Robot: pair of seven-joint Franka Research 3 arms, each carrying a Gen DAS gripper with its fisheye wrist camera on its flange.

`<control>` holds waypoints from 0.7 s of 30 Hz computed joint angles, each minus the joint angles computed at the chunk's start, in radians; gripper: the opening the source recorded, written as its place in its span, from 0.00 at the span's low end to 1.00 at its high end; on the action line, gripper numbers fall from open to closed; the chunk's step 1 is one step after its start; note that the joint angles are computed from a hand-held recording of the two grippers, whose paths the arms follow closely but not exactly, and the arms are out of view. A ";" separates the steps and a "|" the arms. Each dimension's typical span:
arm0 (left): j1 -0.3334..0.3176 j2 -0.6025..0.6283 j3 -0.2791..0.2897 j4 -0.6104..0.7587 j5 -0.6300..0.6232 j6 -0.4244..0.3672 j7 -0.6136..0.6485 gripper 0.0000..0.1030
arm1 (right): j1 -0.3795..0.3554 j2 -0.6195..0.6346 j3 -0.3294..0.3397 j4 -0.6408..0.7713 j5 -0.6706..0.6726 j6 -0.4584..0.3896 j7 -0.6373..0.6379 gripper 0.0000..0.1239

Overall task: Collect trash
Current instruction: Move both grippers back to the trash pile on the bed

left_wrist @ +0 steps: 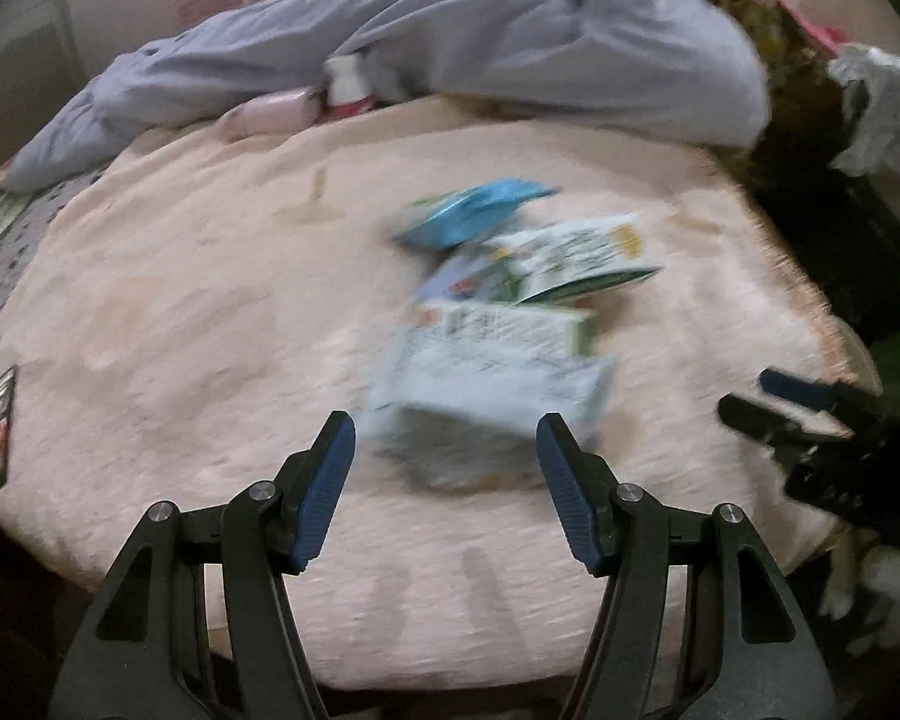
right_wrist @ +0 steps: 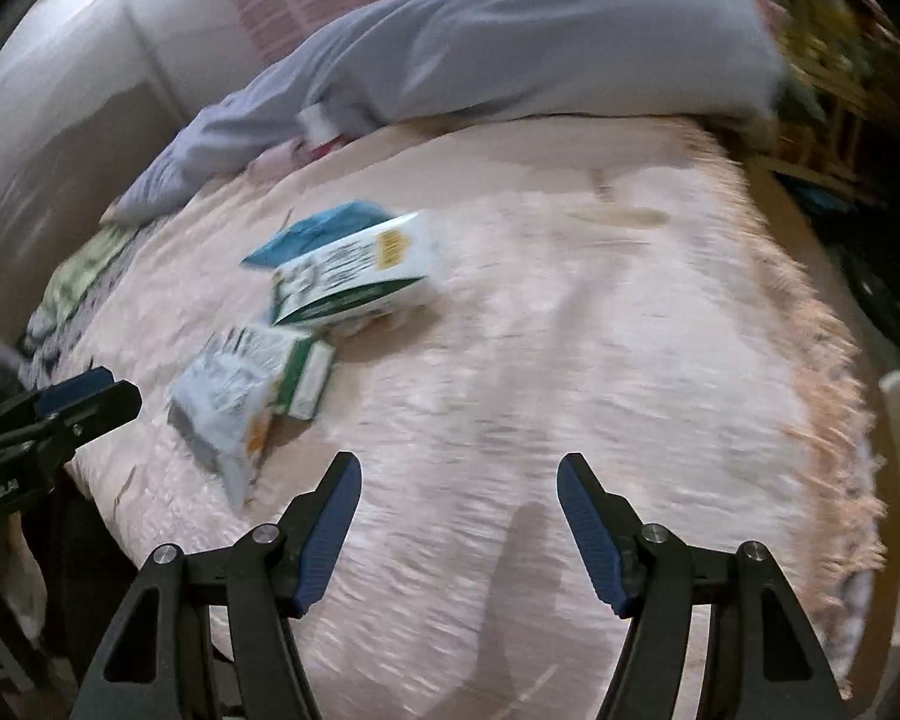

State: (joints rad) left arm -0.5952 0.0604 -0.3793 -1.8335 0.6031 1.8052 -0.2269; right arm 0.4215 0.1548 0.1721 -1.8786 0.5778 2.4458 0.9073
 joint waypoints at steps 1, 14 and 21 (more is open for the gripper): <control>0.001 -0.011 0.000 -0.019 -0.017 -0.002 -0.002 0.60 | 0.010 0.006 0.006 0.003 -0.013 0.000 -0.003 0.53; 0.061 -0.256 -0.028 -0.259 -0.101 -0.006 -0.114 0.60 | 0.115 0.060 0.069 0.017 -0.103 -0.008 0.026 0.53; 0.088 -0.365 -0.038 -0.357 -0.132 0.033 -0.174 0.60 | 0.165 0.111 0.109 0.090 -0.036 -0.175 -0.033 0.53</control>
